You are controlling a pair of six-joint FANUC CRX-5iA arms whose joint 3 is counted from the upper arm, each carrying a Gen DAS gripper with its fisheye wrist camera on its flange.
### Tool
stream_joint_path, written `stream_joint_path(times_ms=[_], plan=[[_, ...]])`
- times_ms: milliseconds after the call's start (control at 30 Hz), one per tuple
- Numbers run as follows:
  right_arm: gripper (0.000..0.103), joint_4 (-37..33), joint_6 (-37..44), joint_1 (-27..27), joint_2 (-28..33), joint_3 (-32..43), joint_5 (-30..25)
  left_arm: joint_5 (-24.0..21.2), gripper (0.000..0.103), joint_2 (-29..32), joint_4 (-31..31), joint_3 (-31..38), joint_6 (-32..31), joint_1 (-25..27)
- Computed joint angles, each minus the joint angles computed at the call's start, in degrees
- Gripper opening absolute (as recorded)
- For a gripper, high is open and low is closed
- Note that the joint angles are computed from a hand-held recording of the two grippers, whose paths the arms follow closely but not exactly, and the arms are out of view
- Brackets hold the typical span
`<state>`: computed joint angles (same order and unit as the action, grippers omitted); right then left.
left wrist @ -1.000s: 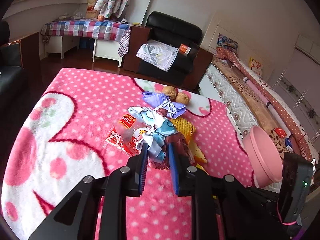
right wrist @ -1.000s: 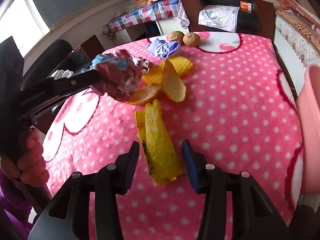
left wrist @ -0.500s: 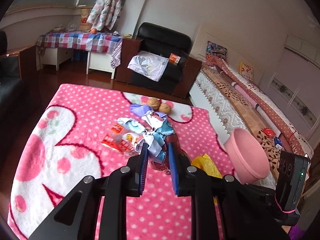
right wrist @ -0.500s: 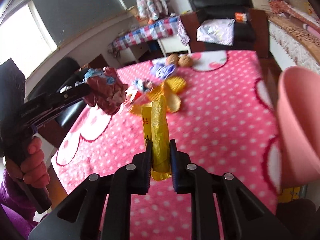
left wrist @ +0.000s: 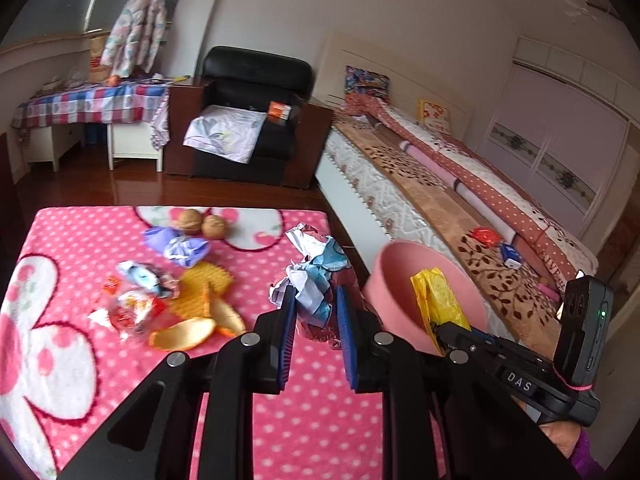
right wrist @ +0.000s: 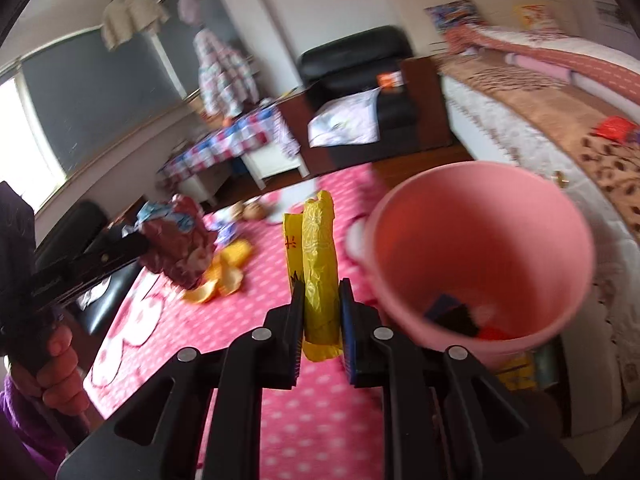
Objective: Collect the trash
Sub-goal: 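Carry both wrappers over the pink basin and open both tools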
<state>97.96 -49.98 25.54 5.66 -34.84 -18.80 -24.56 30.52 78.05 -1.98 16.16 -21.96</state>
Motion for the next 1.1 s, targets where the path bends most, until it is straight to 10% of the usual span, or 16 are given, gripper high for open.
stream_joint_path(times_ms=[933,1100], plan=[[0.017,-6.63,-0.14,-4.15,0.19,-4.06,-7.92,-14.95,0.021,19.42,-27.98,30.85,21.74,-5.40],[0.021,-8.31,-0.22,-4.50,0.49,-3.85,-7.62,-13.59,0.039,19.38,-28.65,30.40,21.83,-5.78]])
